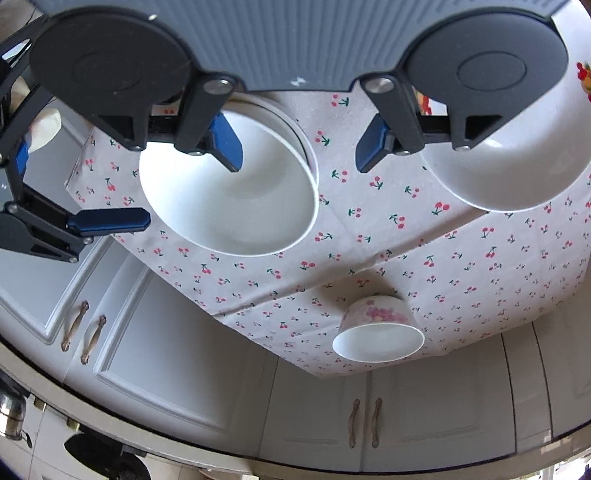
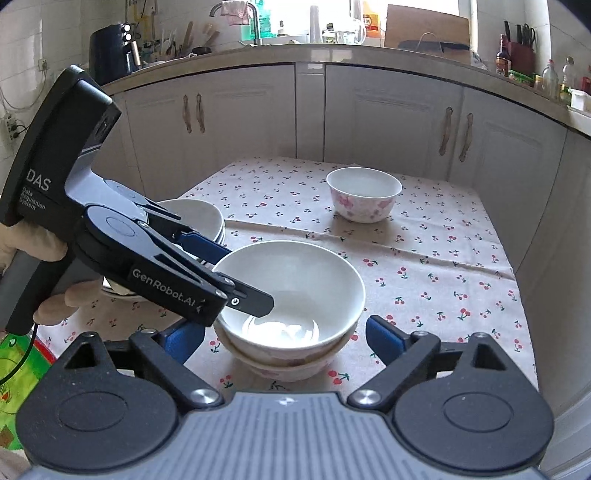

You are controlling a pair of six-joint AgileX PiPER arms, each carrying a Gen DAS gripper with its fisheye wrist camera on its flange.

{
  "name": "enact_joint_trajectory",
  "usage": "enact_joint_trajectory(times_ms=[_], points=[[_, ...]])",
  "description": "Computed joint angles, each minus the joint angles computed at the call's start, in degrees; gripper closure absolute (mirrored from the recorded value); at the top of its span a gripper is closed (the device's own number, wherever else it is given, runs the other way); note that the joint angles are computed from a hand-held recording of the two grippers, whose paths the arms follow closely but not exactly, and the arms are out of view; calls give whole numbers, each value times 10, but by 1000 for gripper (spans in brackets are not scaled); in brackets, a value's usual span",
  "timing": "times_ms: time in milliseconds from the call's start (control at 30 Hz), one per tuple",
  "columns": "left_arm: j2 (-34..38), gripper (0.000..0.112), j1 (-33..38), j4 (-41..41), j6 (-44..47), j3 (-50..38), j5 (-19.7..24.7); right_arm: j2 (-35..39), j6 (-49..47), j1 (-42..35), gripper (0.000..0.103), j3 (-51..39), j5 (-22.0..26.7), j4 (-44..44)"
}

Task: Organize plates and bowls
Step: 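Lower the held bowl into the other bowl with the left gripper, then open the left gripper, move to the pink-flowered bowl, close on its rim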

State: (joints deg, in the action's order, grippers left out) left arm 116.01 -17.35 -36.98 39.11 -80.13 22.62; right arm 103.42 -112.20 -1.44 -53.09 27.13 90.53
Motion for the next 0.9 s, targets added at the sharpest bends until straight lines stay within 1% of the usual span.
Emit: enact_joint_trajectory(times_ms=[133, 200, 267, 367, 433, 500, 600, 700, 833, 900], points=[[4, 43, 9, -24, 18, -1, 9, -2, 1, -2, 7, 0, 2, -5], [5, 43, 11, -18, 11, -4, 13, -2, -1, -1, 7, -1, 1, -3], [-1, 43, 9, -12, 13, -4, 7, -8, -6, -2, 7, 2, 1, -1], [-7, 43, 15, -15, 24, -18, 17, -17, -6, -8, 7, 0, 7, -5], [-6, 37, 16, 7, 11, -38, 19, -18, -1, -18, 7, -10, 19, -14], [1, 35, 18, 31, -10, -69, 27, -14, 11, -29, 7, -30, 33, -26], [25, 32, 17, 79, -52, -129, 39, 4, 32, -40, 6, -69, 45, -46], [64, 32, 13, 138, -111, -207, 63, 34, 58, -43, 6, -119, 42, -60], [131, 32, 11, 189, -177, -328, 118, 88, 123, -47, 6, -201, 48, -105], [176, 32, 12, 208, -202, -411, 160, 112, 154, -46, 6, -237, 50, -127]])
